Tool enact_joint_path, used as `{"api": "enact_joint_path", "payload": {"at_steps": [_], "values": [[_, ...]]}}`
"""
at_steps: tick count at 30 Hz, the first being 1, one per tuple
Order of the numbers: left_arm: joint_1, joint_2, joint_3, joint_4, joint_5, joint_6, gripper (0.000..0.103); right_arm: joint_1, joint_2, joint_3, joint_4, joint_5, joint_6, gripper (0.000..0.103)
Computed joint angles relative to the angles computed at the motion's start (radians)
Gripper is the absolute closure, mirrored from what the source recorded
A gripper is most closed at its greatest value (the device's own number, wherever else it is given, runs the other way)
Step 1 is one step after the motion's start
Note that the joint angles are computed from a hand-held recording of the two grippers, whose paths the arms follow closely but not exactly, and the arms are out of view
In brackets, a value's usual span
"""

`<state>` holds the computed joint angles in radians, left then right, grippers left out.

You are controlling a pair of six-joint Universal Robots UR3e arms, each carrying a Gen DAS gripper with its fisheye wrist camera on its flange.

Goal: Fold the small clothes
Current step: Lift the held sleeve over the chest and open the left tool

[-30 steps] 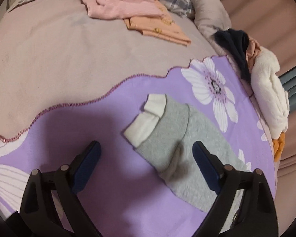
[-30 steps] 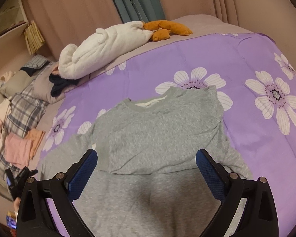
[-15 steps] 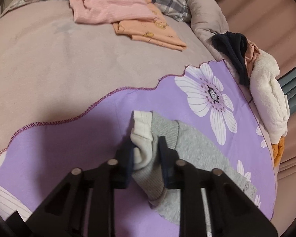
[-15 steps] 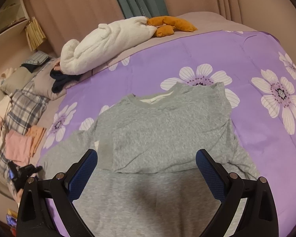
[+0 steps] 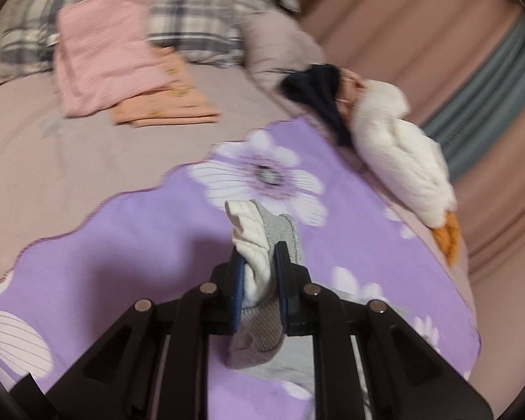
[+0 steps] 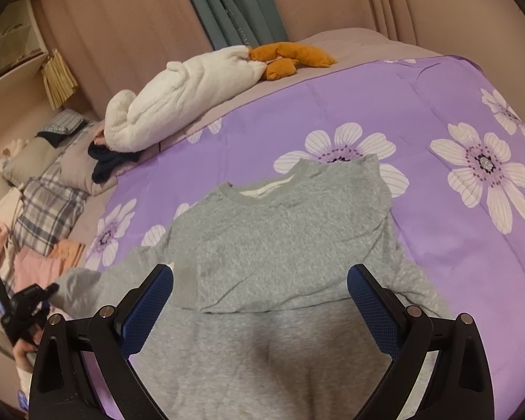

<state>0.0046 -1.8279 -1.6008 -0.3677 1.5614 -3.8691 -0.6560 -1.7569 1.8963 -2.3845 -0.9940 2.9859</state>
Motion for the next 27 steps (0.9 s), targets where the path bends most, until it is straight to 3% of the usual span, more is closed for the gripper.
{"api": "enact_joint_path", "payload": {"at_steps": [18,27], "values": [[-0.321,-0.364,0.564,-0.251,-0.023,0.189,0.093,-0.158,-0.081,0.072,0.068,0.088,-0.05,0.004],[-0.365,-0.524,0.695,-0.369,-0.099,0.23,0.09,-0.216,-0.091,0.095,0.11,0.099,-0.085,0.004]]}}
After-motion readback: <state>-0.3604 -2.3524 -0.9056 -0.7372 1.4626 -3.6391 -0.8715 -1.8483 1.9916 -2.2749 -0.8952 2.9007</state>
